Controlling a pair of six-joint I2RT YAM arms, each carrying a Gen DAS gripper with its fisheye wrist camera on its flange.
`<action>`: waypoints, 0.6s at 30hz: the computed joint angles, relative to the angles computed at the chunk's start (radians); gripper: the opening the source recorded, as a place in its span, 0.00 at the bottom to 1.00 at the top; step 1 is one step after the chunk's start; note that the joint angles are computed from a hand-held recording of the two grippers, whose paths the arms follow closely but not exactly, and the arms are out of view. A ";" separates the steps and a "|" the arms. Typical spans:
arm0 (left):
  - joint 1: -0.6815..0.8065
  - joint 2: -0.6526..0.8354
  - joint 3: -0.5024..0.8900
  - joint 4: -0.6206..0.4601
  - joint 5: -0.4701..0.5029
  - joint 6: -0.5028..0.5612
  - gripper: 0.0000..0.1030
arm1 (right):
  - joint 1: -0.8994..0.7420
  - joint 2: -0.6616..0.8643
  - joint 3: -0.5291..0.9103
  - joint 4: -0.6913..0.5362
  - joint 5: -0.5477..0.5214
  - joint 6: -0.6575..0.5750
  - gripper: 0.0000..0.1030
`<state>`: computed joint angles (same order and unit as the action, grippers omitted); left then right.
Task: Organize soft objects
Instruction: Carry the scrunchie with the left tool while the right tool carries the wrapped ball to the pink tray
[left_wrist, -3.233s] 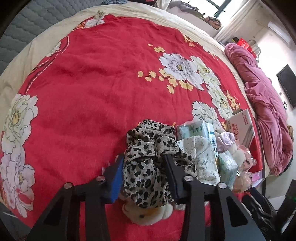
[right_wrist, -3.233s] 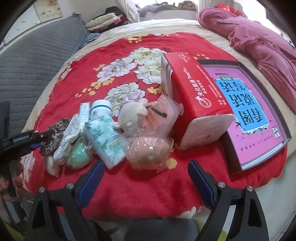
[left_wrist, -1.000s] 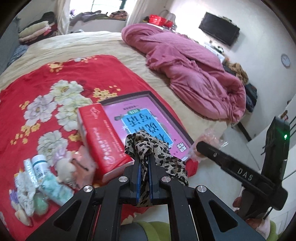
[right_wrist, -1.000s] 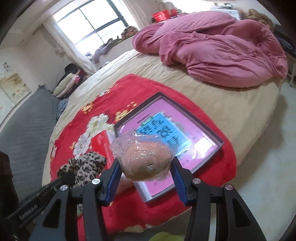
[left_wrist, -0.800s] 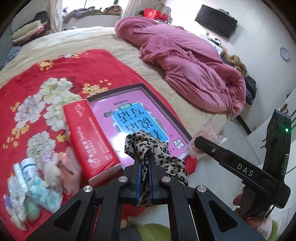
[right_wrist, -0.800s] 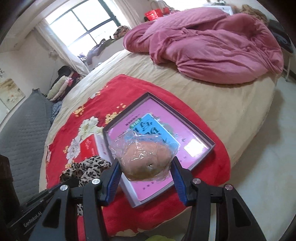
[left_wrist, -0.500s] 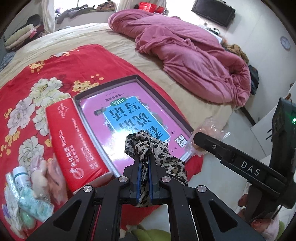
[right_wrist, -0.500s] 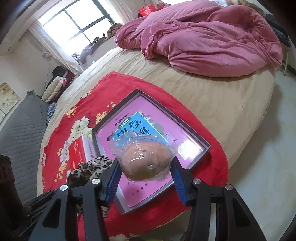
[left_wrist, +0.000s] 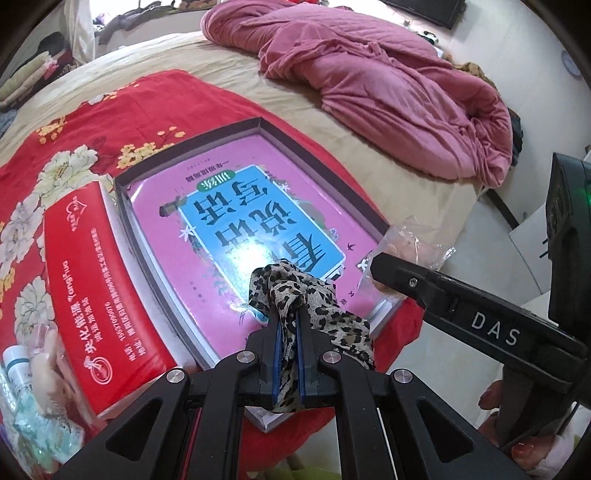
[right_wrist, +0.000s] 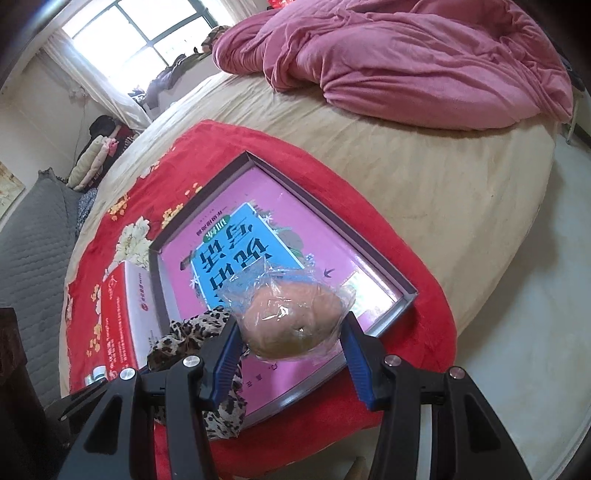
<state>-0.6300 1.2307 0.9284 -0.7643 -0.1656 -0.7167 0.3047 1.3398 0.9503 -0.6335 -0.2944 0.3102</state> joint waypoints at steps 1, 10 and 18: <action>0.000 0.007 -0.002 0.007 -0.001 0.003 0.06 | 0.001 0.008 0.000 0.005 0.004 -0.001 0.51; 0.029 0.050 -0.010 0.041 0.001 0.022 0.06 | 0.021 0.083 0.009 0.019 0.045 -0.020 0.52; 0.031 0.079 -0.012 0.051 -0.012 0.029 0.06 | 0.016 0.101 0.014 0.026 0.072 -0.044 0.52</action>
<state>-0.5995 1.3102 0.9166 -0.7137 -0.1777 -0.6879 0.3203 1.4411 0.9645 -0.6078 -0.2221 0.2661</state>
